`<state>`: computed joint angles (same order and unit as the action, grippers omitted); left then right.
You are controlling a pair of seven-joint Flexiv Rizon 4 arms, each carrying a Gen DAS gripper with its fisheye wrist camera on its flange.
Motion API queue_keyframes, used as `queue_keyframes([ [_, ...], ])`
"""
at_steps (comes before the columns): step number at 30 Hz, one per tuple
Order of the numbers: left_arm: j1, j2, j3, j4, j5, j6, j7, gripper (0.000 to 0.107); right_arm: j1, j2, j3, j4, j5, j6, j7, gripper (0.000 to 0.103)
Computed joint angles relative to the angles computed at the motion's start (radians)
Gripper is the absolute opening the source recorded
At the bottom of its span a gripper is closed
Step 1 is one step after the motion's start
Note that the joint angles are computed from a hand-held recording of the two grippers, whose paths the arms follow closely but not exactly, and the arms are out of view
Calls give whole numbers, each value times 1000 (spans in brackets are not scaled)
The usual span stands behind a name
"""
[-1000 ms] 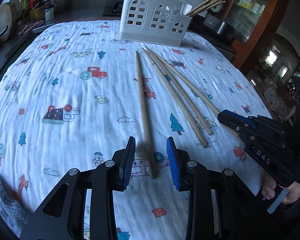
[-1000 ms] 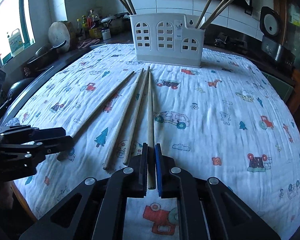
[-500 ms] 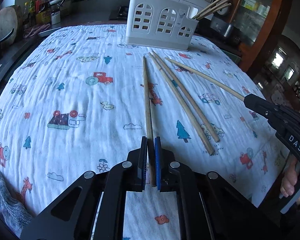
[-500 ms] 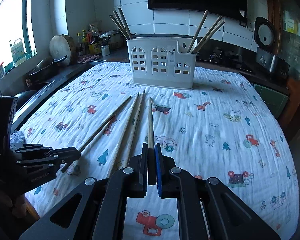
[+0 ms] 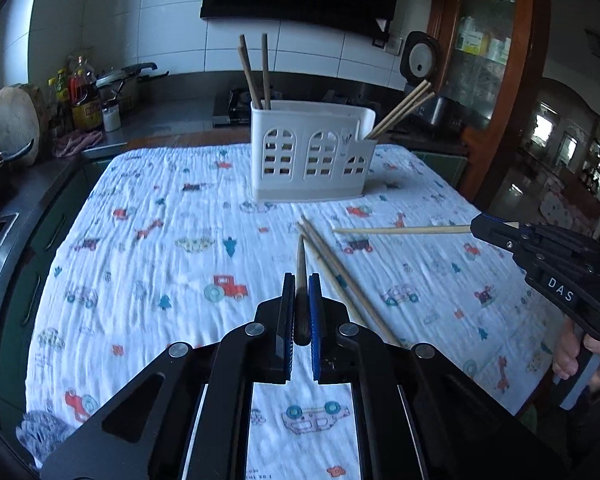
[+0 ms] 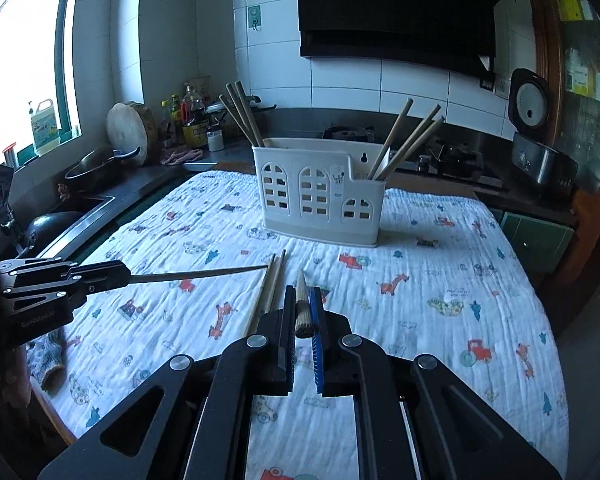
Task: Organize utensils
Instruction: 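Lift both chopsticks and lower them upright into the white caddy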
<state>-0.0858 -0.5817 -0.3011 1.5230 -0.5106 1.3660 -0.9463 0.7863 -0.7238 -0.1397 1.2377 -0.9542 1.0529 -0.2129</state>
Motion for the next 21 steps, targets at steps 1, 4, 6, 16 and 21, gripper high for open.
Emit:
queue_keyframes([
  [1, 4, -8, -9, -20, 0, 2, 11, 5, -4, -3, 1, -14, 2, -1, -13, 7],
  [4, -7, -32, -1, -91, 14, -24, 15, 5, -24, -14, 14, -61, 32, -2, -72, 7],
  [6, -17, -55, 9, -150, 23, -54, 14, 5, -42, -23, 28, -98, 67, 4, -127, 7],
  [16, -60, -162, 57, -451, 60, -246, -4, 5, -95, -89, 97, -366, 296, -99, -468, 7],
  [21, -72, -211, 38, -611, 40, -286, 14, 5, -107, -154, 104, -574, 396, -210, -616, 7],
])
